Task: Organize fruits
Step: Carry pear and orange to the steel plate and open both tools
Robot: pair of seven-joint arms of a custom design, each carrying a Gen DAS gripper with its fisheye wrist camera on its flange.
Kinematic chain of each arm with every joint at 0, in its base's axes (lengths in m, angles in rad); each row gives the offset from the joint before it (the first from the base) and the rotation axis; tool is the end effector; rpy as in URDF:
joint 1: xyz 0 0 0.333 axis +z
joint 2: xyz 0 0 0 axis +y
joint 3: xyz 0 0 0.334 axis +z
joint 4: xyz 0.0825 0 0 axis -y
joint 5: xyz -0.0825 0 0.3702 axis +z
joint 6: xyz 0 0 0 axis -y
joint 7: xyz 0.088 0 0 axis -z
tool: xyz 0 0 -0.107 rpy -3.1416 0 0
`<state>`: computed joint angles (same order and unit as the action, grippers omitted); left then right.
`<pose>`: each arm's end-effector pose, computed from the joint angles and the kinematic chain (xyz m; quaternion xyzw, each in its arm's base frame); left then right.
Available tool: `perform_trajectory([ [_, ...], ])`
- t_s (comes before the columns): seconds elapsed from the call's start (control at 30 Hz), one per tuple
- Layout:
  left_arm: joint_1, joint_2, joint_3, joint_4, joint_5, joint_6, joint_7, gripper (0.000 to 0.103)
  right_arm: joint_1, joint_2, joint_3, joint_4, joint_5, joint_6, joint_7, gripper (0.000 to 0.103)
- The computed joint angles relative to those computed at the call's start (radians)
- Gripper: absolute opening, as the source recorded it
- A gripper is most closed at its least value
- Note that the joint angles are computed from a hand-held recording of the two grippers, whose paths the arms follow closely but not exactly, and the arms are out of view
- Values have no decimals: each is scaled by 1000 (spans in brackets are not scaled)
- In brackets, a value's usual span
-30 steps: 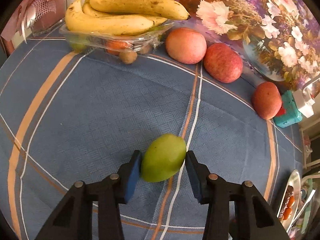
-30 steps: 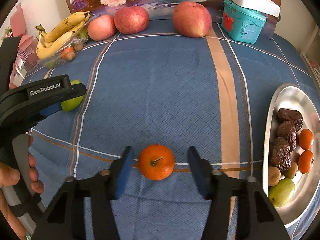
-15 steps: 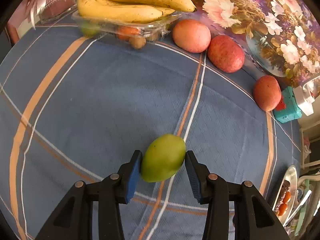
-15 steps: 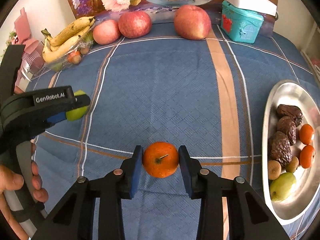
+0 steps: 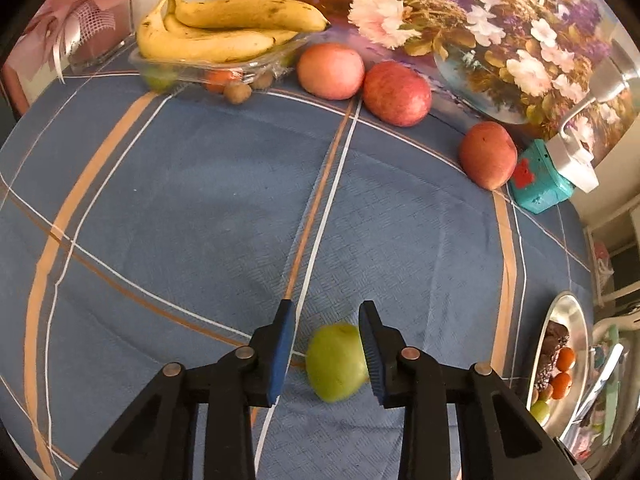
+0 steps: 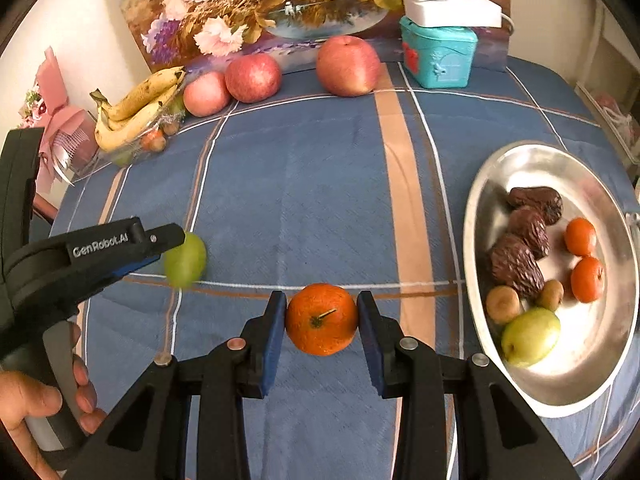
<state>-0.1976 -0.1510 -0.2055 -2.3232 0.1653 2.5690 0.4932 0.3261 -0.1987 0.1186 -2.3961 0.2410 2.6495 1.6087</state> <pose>0.4633 -0.2037 0.4676 -0.8535 0.4782 -0.1904 0.0813 0.4432 0.2063 0.4675 -0.7600 0.6068 -0.0577 0.2257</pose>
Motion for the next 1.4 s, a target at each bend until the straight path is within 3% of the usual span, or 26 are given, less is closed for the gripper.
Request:
perform_trajectory([
  [0.2,-16,12,12,-5,-86,31,58,40,4,-14,-20,-11,61,-12,-44,37],
  [0.27,-14,25,2,15,-65,-5,56,58,0,-15,-20,-9,67,-14,-46,37],
  [0.3,-17,29,0,18,-67,-9,63,59,-1,-15,-21,-8,71,-16,-48,37],
  [0.43,-42,53,8,17,-187,36,158,59,-4,-18,-26,-6,91,-22,-57,37],
  [0.6,-57,95,-3,50,-266,17,242,58,-8,-20,-27,-6,106,-22,-58,38],
  [0.7,-55,107,-13,65,-239,-4,234,58,-10,-21,-29,-7,115,-21,-63,38],
  [0.8,-56,110,-14,66,-267,11,251,50,-12,-21,-29,-6,119,-19,-60,38],
  [1.23,-53,90,-22,77,-193,30,179,50,-23,-30,-54,-10,182,-18,-94,38],
  [1.4,-67,105,-35,131,-123,22,162,50,-68,-45,-72,-27,193,12,-62,38],
])
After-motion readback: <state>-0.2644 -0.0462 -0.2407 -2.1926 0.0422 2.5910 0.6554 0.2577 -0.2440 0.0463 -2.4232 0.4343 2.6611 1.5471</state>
